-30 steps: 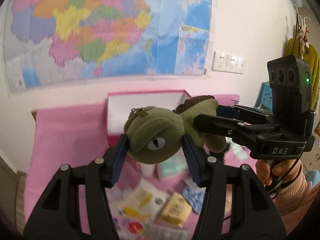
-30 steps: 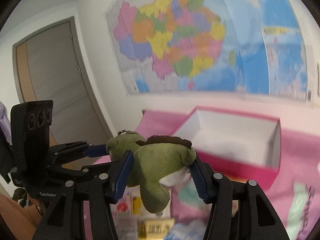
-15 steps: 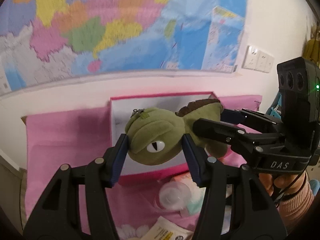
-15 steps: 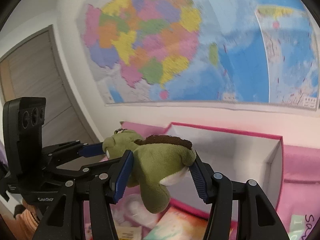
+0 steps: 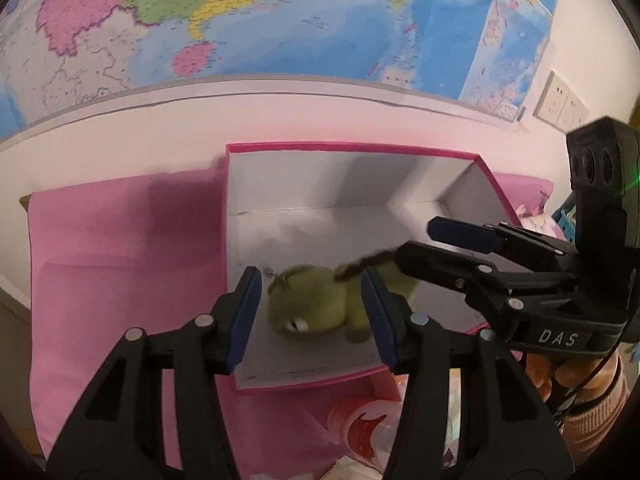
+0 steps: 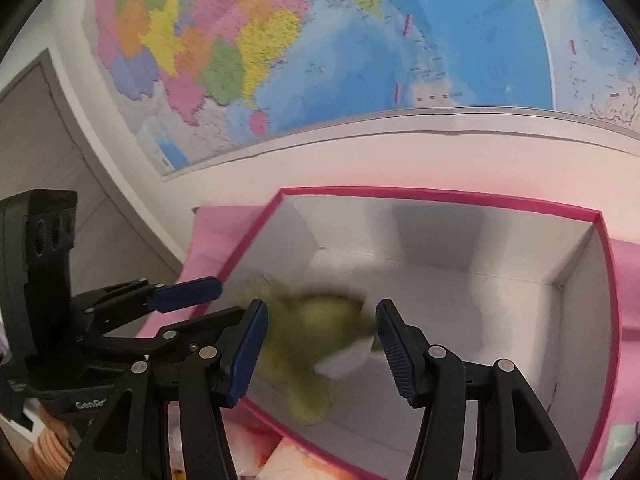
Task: Organize soft objects
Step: 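Carry the dinosaur into the pink box and open the left gripper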
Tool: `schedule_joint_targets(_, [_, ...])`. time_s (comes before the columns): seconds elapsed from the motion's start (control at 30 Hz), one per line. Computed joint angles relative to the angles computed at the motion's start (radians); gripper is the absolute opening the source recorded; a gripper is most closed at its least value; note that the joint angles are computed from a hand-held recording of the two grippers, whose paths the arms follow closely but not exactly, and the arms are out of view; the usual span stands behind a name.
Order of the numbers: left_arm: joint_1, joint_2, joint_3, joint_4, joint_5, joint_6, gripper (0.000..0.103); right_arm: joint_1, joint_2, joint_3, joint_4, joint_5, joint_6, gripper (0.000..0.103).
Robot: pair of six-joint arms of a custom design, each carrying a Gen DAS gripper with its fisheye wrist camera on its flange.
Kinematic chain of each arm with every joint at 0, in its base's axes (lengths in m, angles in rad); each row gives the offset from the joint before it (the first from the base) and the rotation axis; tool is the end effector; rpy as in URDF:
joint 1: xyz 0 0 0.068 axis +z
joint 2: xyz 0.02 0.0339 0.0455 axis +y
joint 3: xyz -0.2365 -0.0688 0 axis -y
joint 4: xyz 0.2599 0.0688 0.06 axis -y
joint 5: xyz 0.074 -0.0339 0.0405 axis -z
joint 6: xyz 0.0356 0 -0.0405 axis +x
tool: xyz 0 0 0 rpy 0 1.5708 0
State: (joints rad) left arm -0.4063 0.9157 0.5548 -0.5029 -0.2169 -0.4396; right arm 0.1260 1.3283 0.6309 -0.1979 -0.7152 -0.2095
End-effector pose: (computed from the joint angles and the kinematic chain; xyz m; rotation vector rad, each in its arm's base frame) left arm 0.1968 -0.0763 0.1827 -0.1369 2.4075 -0.1257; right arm 0.2590 0.0563 0.1434 -0.6871 2.2352 0.8316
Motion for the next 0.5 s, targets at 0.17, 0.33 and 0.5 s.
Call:
schedule_joint_targets(0.17, [-0.018, -0.156, -0.041, -0.079, -0.047, -0.038, 0.054, -0.034, -0.058, -0.016, -0.023, 0.016, -0.011, 0.061])
schedule_joint_targets(0.33, [-0.174, -0.418, -0.068, -0.237, -0.176, -0.118, 0.065, -0.205, -0.231, -0.039, -0.228, -0.138, -0.167, 0.065])
schedule_joint_targets(0.5, [-0.610, -0.461, -0.011, -0.412, -0.500, -0.327, 0.075, -0.432, -0.330, -0.027, -0.558, -0.272, -0.517, 0.071])
